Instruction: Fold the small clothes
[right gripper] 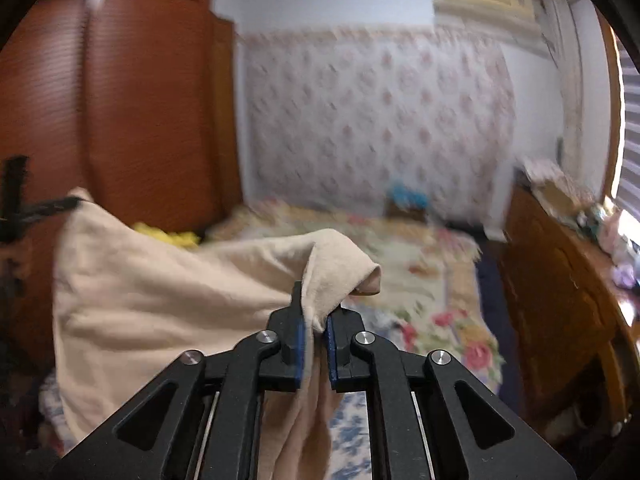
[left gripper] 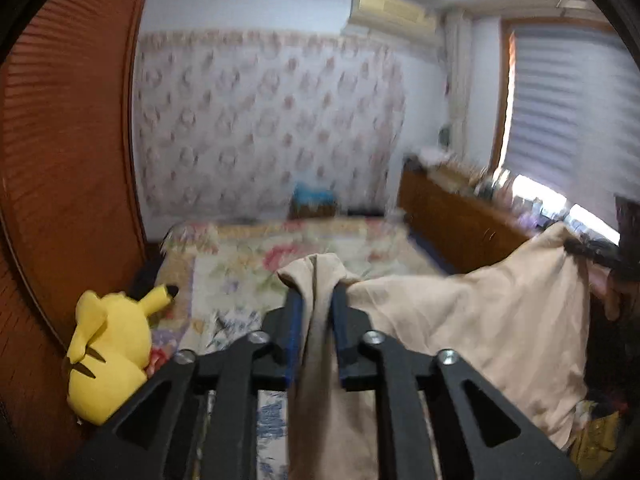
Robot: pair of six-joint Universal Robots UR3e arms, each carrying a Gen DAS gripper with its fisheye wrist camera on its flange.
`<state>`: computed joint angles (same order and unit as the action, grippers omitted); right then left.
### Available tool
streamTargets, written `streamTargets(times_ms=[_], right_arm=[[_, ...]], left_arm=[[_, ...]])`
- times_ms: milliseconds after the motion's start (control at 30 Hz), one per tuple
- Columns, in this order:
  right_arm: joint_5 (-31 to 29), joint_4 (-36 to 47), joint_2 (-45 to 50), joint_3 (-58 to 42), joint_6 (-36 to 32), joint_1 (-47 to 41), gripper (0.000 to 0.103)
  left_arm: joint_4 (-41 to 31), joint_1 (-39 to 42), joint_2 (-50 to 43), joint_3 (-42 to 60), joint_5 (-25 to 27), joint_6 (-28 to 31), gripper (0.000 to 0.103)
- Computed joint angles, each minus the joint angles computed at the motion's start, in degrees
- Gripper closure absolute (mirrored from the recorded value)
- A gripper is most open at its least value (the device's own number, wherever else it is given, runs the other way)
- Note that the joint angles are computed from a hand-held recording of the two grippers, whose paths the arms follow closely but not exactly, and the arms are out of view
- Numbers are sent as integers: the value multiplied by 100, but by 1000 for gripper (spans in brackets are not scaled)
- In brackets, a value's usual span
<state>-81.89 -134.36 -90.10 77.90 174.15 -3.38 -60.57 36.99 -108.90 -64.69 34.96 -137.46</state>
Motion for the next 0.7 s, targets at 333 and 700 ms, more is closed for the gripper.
streamTargets(times_ms=[333,700], right_arm=[[-539,-965,1049,1971,119,-95,72],[76,-1852,-1525,5396,249,-252,66]], left_arm=[[1004,-506,-719,-1666,1550,768,61],[1406,589,1195,-5125,1601,2349,56]])
